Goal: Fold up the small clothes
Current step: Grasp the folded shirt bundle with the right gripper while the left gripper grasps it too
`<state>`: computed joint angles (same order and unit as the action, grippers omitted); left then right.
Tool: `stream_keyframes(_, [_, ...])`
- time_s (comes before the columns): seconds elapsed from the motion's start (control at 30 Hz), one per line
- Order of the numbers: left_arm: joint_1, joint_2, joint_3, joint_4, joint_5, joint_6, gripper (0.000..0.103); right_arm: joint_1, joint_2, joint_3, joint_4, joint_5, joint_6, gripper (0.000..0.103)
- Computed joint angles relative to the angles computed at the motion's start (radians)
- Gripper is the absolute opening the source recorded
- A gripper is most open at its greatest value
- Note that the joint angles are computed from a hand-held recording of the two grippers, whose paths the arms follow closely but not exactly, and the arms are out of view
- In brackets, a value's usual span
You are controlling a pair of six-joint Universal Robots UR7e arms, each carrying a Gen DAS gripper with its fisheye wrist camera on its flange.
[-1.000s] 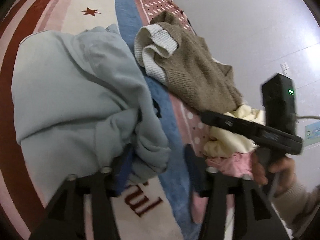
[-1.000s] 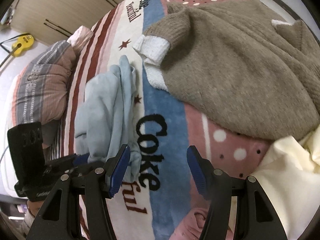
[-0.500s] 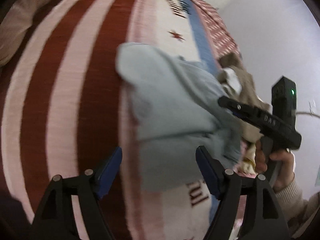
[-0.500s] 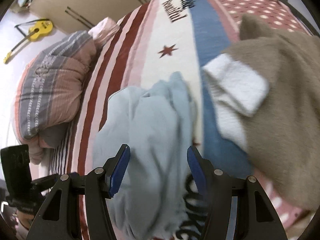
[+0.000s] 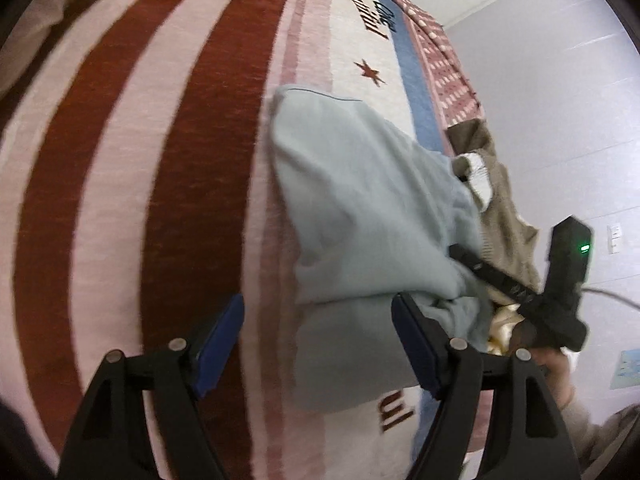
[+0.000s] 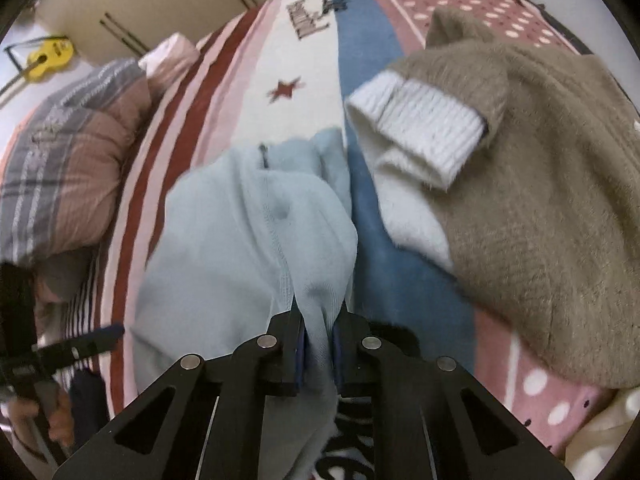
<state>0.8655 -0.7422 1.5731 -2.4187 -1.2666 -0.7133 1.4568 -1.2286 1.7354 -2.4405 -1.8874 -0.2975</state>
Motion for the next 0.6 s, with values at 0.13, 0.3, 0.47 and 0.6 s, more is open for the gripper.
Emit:
stream_keyframes(0.13, [0.034, 0.023, -0.012, -0.078, -0.102, 0.015, 0.083, -0.022, -0.012, -0.023, 0.061, 0.069, 0.058, 0.049])
stream_keyframes(0.3, [0.059, 0.065, -0.069, -0.054, -0.136, 0.010, 0.083, -0.046, -0.017, -0.054, 0.155, 0.147, 0.077, 0.067])
stream_keyframes(0.47, [0.082, 0.103, -0.103, -0.047, -0.184, -0.009, 0.083, -0.085, 0.010, -0.098, 0.311, 0.245, 0.115, 0.067])
stream_keyframes(0.6, [0.097, 0.131, -0.115, -0.041, -0.218, -0.017, 0.082, -0.084, 0.029, -0.103, 0.361, 0.241, 0.085, 0.063])
